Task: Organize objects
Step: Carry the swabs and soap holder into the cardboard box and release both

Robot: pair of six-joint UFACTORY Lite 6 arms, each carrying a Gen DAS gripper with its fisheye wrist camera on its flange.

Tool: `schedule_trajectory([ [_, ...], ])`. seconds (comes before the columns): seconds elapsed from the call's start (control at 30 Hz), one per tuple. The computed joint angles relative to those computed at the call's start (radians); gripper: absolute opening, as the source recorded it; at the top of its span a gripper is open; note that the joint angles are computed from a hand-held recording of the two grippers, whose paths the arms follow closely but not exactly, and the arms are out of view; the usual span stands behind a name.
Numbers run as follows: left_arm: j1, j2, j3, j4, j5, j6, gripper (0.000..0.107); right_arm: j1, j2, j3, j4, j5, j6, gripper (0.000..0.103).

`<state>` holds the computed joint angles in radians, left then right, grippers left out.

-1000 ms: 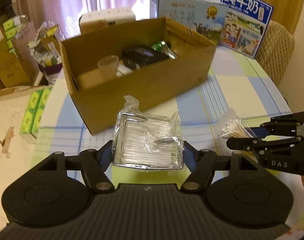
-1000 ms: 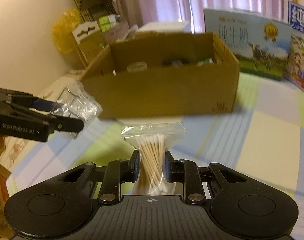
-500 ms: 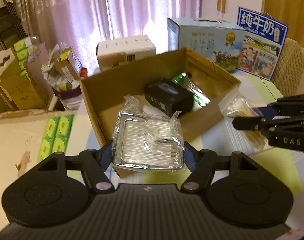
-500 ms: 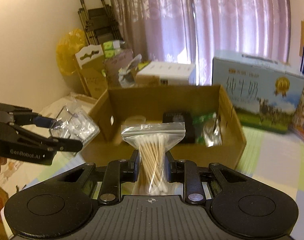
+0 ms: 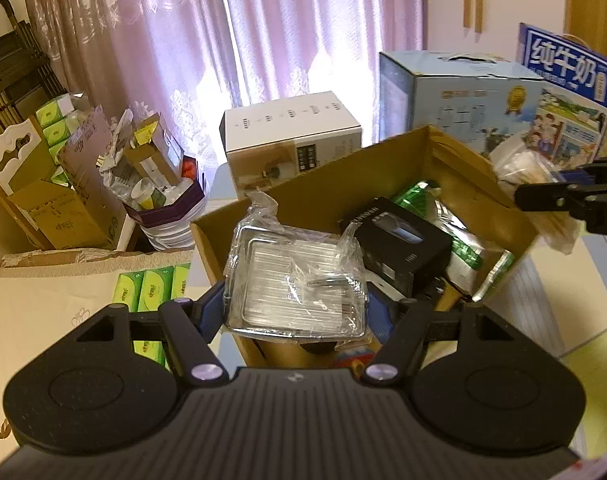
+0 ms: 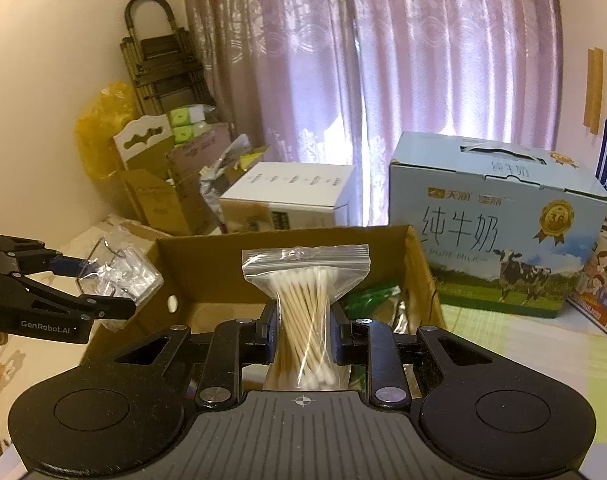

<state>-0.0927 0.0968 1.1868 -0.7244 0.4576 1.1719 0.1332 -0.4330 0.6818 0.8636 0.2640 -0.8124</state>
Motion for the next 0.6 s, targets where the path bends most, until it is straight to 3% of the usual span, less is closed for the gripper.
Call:
schedule_trajectory([
  [0.37, -0.066, 0.352, 0.328, 0.243, -0.036, -0.235, 0.067, -0.065, 0.242, 0.113, 0.217, -0.033, -0.248, 0.022],
  [0.6, -0.084, 0.493, 0.483, 0.356, -0.017, -0.345, 0.067, -0.082, 0.329, 0.14, 0.319, -0.042, -0.353, 0.022],
])
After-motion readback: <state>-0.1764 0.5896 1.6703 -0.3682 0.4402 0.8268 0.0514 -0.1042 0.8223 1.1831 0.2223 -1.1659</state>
